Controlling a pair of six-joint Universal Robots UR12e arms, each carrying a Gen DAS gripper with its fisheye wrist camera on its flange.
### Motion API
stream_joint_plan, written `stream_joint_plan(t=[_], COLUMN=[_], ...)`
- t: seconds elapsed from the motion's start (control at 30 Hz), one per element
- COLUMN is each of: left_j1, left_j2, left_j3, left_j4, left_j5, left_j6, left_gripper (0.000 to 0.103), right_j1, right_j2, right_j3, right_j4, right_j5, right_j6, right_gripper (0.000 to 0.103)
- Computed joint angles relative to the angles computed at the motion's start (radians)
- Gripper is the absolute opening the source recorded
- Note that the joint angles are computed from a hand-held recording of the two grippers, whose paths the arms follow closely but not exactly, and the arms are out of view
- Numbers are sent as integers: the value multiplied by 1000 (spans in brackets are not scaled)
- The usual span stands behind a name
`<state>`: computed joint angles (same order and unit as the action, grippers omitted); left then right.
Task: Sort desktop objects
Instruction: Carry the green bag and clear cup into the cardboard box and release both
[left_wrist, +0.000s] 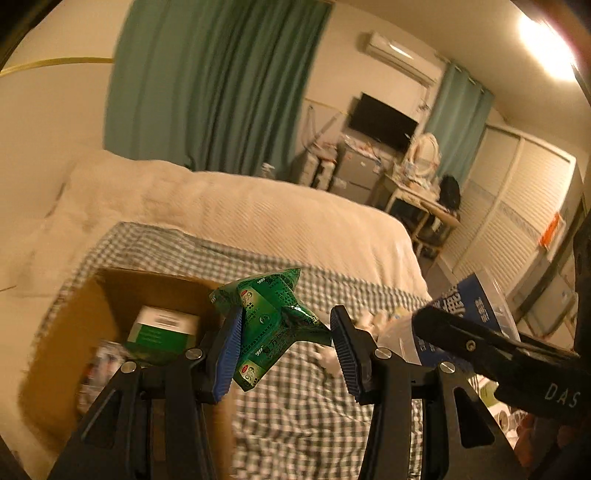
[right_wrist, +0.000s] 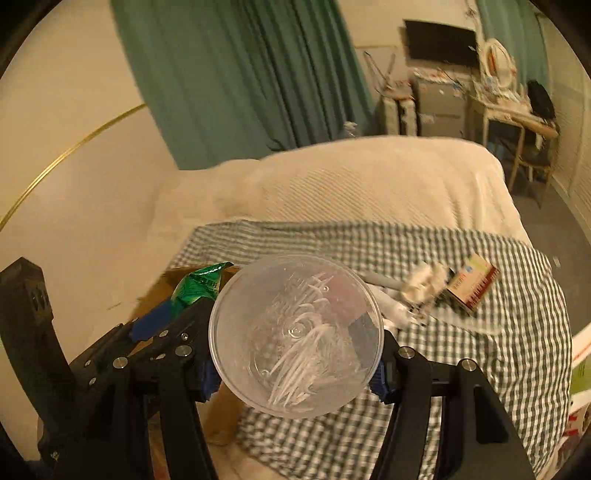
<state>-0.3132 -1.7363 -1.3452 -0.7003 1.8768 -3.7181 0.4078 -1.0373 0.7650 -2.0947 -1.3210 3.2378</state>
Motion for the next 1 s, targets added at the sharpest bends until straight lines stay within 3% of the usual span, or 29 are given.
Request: stream_joint_plan(t=[0.17,0.3,0.57,0.73,1.0], left_j1=[43,76,143,162,145], left_j2=[73,118,176,186,184], left_j3=[-82,-141,-259,-293,-293], left_j4=[-4,-64,-73,-78,-113], left_j5=[0,3,-100,-153,-113], left_j6=[-41,-57,-104,-72,15], left_gripper=[49,49,49,49,50], right_j1=[50,83,136,157,162], right_j2=[41,83,180,229,263], right_j3=[-80,-138,-257,-311,-351], right_j4=[25,56,150,199,240], right_j5=[21,39,43,15,-6], right_j6=[-24,-32,-49,-62,-43], right_gripper=[60,60,60,60,61])
